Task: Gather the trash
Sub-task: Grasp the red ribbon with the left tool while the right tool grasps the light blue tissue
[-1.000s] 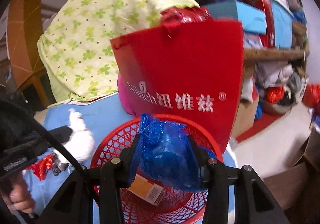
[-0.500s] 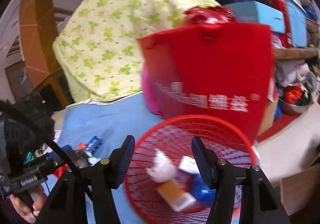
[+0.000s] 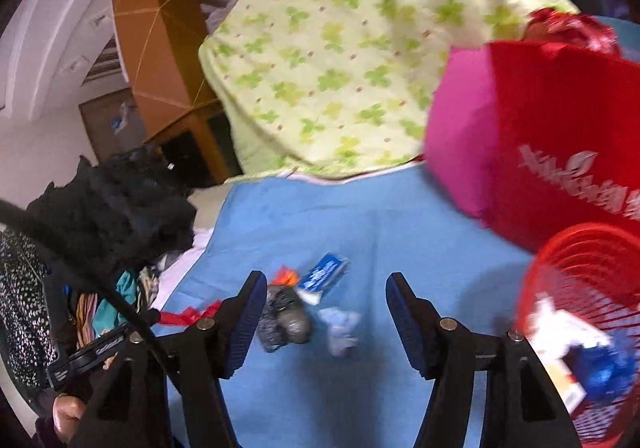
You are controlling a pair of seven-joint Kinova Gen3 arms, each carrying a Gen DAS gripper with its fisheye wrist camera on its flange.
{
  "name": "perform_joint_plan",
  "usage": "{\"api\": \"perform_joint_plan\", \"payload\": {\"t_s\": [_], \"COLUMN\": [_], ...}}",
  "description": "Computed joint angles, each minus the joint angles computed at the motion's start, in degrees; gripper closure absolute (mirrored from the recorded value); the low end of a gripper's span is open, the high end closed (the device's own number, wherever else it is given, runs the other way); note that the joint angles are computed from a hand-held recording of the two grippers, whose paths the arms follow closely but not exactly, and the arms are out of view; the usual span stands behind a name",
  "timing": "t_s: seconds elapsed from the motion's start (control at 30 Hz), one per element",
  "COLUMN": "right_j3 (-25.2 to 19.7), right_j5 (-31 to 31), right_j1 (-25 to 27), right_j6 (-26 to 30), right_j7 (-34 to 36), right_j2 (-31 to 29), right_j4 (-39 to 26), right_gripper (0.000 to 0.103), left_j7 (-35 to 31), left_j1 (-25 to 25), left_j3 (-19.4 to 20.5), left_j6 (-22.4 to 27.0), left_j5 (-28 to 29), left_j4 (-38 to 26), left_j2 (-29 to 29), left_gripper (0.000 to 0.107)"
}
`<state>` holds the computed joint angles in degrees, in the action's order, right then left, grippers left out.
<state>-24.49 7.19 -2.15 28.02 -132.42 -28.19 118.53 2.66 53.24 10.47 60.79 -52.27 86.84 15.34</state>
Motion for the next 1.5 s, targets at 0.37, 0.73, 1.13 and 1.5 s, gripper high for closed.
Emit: {"api": "perform_joint_plan", "payload": {"t_s": [0.37, 0.73, 1.13, 1.5], "right_j3": [-1.53, -10.93, -5.69, 2.99], "right_j5": [1.61, 9.00, 14.20, 4.31], "right_j1": [-2.91, 7.37, 1.76, -2.86], "right_j6": [-12.90, -18.07, -4.52, -4.53], "right_j7": [1.87, -5.13, -7.64, 0.58], "right_j2": [9.43, 17.05, 27.26, 33.49], "right_j4": [3.75, 5.25, -1.94, -5.30], "right_gripper": [0.036, 0.036, 0.037, 0.045], "left_j7": [6.85, -0.62, -5.24, -10.15], "left_j1": [-2.30, -1.60, -3.70, -6.47], "left_j3": [-2.51, -5.07, -5.60, -6.73], "left_j6": [1.38, -4.14, -11.83, -17.04], "left_j5": [-2.18, -1.56, 2.26, 9.91], "left_j4": [2.72, 0.04, 1.41, 2.72], "left_j2": [3.33, 7.96, 6.88, 5.68], "left_gripper": [0.031, 0.031, 0.031, 0.031]}}
